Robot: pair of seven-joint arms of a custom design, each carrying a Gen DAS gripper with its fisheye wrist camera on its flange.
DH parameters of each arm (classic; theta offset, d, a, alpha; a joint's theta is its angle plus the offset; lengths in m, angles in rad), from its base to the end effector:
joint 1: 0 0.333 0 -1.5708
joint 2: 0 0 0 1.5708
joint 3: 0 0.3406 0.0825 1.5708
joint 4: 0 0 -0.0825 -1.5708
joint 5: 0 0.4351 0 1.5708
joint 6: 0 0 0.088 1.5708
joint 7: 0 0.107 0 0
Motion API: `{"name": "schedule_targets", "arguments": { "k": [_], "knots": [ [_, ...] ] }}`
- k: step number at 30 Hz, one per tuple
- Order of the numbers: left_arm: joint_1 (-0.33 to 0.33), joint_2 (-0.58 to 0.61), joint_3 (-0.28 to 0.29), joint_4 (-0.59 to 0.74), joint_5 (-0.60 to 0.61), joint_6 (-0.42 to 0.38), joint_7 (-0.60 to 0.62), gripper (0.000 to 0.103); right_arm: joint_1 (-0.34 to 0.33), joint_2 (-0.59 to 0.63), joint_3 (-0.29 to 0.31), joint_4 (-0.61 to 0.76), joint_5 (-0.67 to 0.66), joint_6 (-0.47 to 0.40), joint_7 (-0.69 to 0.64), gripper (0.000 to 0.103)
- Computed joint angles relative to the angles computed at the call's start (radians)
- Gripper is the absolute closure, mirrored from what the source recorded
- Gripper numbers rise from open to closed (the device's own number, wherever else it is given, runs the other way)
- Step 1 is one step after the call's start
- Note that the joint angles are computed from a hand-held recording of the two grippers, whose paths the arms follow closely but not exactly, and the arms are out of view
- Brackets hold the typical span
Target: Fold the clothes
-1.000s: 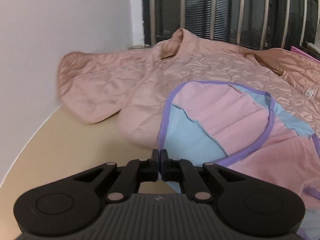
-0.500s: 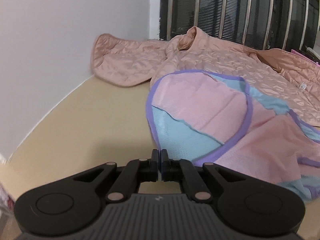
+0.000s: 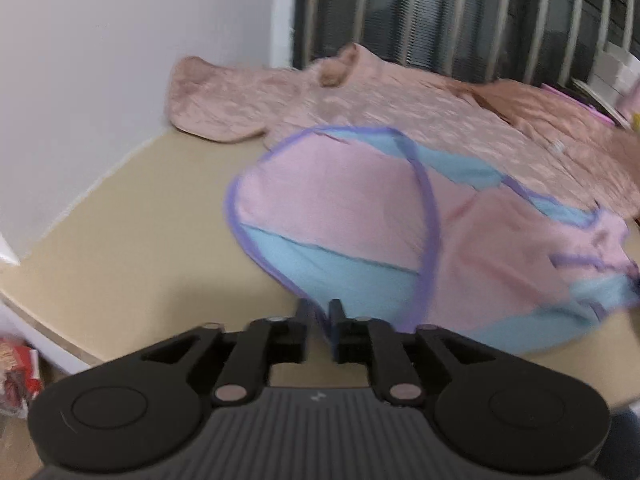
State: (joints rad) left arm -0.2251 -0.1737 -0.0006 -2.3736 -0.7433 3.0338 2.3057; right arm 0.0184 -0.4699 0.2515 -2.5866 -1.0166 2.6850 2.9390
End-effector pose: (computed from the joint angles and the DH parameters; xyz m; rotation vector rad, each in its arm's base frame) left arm 0.5469 -0.0728 0.4705 -1.5261 1.9724 -0.9554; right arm 0.4362 0.1505 0.4532 -1.5062 1.9770 -1.0156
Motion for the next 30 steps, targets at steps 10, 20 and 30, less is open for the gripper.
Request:
{"name": "schedule_targets", "arguments": {
  "k": [10,20,30],
  "knots": [
    [-0.012,0.093,-0.058,0.106,-0.145,0.006,0.149,0.07,-0.021,0.098,0.081,0.087,-0.119,0.19,0.094,0.082],
    [0.039,0.104,-0.105,0.087,-0.036,0.009,0.073,0.062,0.076,0.229,0.034,0.181,-0.299,0.293,0.27,0.084],
    [0.009,0.061,-0.094,0.05,-0.01,-0.029,0.092,0.053,0.175,0.114,-0.021,0.092,-0.086,0.076,0.118,0.1]
  ]
}}
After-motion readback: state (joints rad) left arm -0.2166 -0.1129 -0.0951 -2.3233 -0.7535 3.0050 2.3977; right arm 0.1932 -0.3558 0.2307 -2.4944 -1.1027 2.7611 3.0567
